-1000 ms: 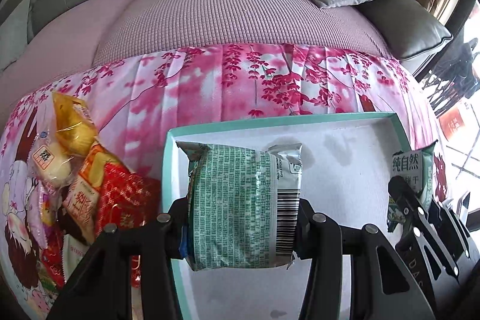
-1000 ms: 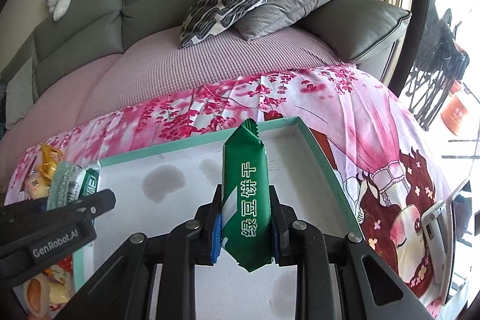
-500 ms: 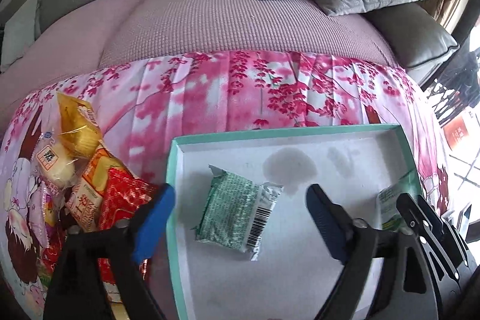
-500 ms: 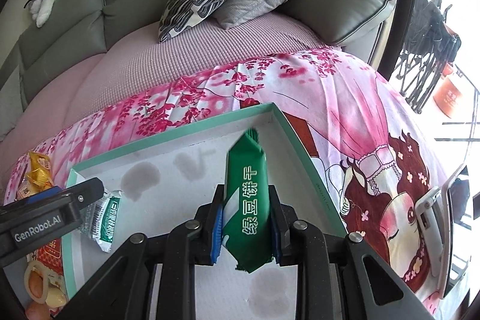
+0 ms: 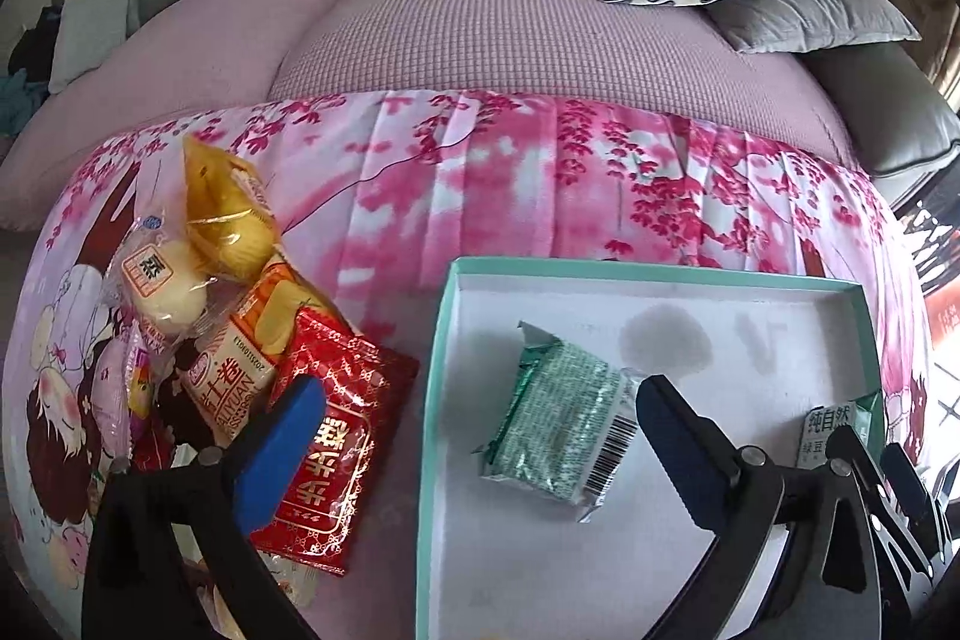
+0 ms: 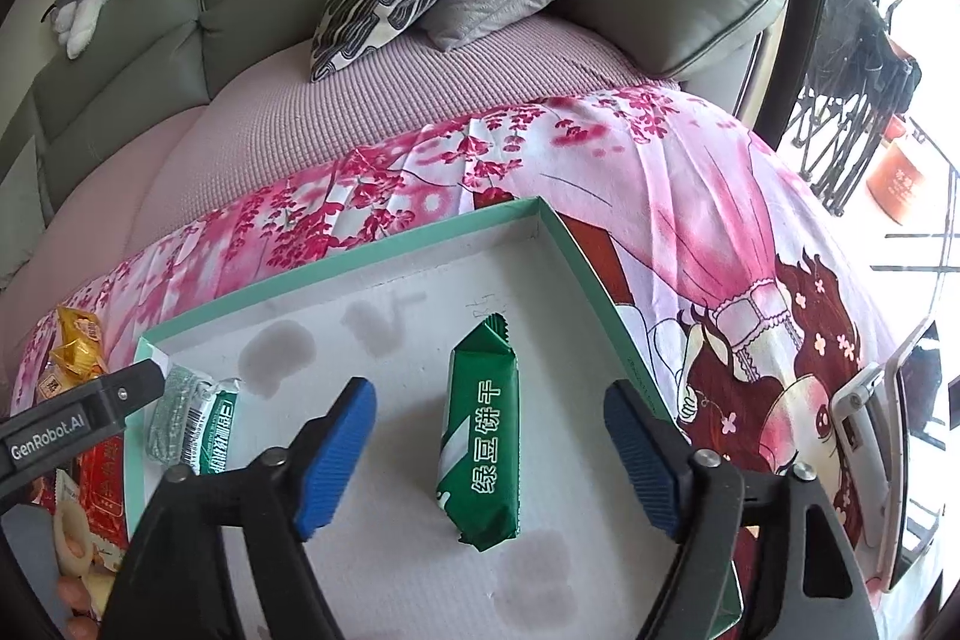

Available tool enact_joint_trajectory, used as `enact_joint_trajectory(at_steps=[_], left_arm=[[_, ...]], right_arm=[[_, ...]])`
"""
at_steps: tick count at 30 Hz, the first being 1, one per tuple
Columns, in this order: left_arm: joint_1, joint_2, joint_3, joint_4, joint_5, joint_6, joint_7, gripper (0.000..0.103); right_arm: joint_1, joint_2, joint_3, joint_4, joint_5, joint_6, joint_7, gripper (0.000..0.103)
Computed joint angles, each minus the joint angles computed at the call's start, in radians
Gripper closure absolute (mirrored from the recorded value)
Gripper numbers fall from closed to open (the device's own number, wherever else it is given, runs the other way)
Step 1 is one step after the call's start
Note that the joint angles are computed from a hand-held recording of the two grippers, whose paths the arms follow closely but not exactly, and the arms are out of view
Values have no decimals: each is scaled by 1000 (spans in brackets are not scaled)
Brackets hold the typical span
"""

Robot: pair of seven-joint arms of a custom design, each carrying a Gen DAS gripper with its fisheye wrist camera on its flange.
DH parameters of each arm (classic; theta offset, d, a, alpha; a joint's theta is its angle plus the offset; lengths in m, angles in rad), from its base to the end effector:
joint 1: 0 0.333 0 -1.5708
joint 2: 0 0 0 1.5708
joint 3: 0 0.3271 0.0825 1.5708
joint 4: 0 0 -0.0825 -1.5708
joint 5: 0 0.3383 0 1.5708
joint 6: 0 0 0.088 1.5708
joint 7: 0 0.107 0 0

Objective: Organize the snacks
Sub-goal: 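Withdraw both tools from the tray back toward the snack pile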

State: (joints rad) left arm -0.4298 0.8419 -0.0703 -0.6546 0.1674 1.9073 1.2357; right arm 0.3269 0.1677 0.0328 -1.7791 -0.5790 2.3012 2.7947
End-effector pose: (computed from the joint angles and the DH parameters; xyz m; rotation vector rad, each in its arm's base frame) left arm 0.6797 -0.3255 0.5348 -1.8499 2.1568 -0.4894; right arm 0.5678 0.1998 0.5276 -1.3255 2.3688 -0.6795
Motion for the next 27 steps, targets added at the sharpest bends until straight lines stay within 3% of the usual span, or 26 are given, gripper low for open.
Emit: enact_joint_trajectory(at_steps=[2, 5, 14, 18, 27], left_arm=[[3, -5, 0, -13, -3, 2, -7, 0], [5, -27, 3, -58, 4, 25, -19, 0], [27, -88, -11, -167, -6, 75, -35, 0], [52, -146, -34, -256, -36, 117, -10, 0], [116, -376, -56, -613, -72, 256, 66, 0]], right_arm=[[-2, 2, 1, -1, 8, 6, -8, 14], [0, 7, 1, 3, 3, 11, -19, 0], [4, 4, -2, 8, 2, -1, -19, 0], [8, 3, 7, 34, 26, -60, -48, 0], [58, -11, 33, 74, -33, -138, -76, 0]])
